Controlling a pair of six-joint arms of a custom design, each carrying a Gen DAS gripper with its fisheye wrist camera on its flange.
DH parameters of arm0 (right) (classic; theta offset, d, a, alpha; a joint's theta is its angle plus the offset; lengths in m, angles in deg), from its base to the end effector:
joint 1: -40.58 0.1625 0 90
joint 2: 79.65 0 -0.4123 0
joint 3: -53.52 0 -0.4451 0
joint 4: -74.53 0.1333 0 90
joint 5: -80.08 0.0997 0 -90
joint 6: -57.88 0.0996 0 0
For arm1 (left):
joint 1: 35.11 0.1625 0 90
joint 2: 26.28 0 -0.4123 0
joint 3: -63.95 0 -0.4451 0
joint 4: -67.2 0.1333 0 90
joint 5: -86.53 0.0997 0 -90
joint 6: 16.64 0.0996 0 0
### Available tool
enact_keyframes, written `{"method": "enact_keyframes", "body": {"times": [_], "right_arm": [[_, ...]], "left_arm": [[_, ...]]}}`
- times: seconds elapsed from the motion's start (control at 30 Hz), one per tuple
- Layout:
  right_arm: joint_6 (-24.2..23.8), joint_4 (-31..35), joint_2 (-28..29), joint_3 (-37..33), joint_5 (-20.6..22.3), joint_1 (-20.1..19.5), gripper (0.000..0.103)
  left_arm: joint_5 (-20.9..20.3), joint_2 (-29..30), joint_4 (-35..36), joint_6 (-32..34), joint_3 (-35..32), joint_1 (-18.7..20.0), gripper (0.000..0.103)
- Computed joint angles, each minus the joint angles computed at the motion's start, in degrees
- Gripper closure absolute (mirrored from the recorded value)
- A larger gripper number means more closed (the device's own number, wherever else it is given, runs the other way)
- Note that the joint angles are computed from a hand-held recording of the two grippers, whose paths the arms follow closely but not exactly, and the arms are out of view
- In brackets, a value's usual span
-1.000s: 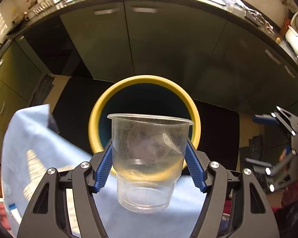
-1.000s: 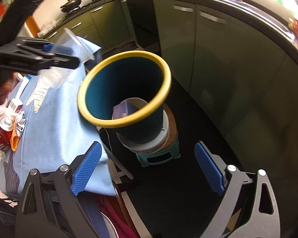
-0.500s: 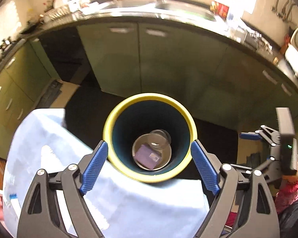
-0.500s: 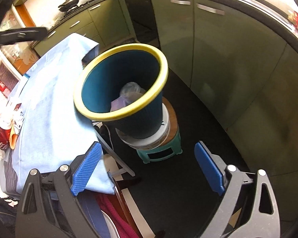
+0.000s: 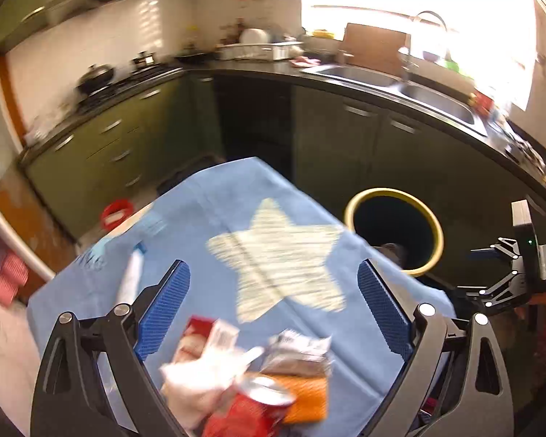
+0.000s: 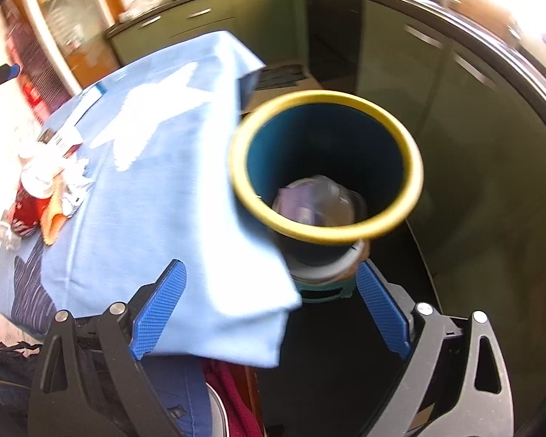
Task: Collect trash
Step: 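Move the right gripper back from the bin toward the table, then grasp the silver snack wrapper with the right gripper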
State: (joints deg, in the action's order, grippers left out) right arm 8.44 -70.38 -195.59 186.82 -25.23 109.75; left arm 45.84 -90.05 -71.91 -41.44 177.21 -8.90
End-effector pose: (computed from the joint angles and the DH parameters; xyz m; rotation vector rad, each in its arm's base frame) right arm -0.0359 -0.3951 0.3851 0.5085 -2.4580 0.5031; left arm -0.4197 -0.4394 0.1283 0.8083 2.2722 -0.7673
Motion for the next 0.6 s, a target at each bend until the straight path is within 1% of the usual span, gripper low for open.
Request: {"method": "enact_keyframes", "body": {"times": [0.13,0.2,0.27,0.37,0.4,0.47,0.5,0.6], "right_arm": [[0.19,-0.77,3.25,0.33,-2.96,5.95,0.013],[0.09,-1.19,5.22,0.21,-3.7,9.13,0.013],[0.04,-0.66,7.28,-0.35,-3.08,12.12,0.013],[-0.17,0.71,10.1,-1.02,-2.23,15.8,0.019],[-0.1,1.64,11.56,-1.63,-2.04,16.97,0.022],[0.21,3.05,14.16,-2.56,-2.39,19.0,0.028],[0.38,3.71,15.82,-3.12,-2.95,20.13,0.03],[0.32,3.59,19.91,-3.91,-4.7,22.83,0.031]], "left_arm": [[2.35,-8.72,1.08,-6.75,8.27,-0.2,0.01],[4.32,-12.78,1.14,-10.07,12.19,-0.01,0.01],[6.76,-15.7,0.92,-12.93,15.23,0.61,0.009],[9.69,-18.54,3.2,-16.84,18.4,1.57,0.006],[11.34,-19.09,3.82,-17.85,19.48,2.05,0.006],[12.32,-19.41,2.21,-17.18,20.86,2.8,0.006],[12.0,-19.65,0.32,-16.11,21.64,3.53,0.006],[10.13,-20.54,-5.12,-13.26,23.38,5.23,0.006]]}}
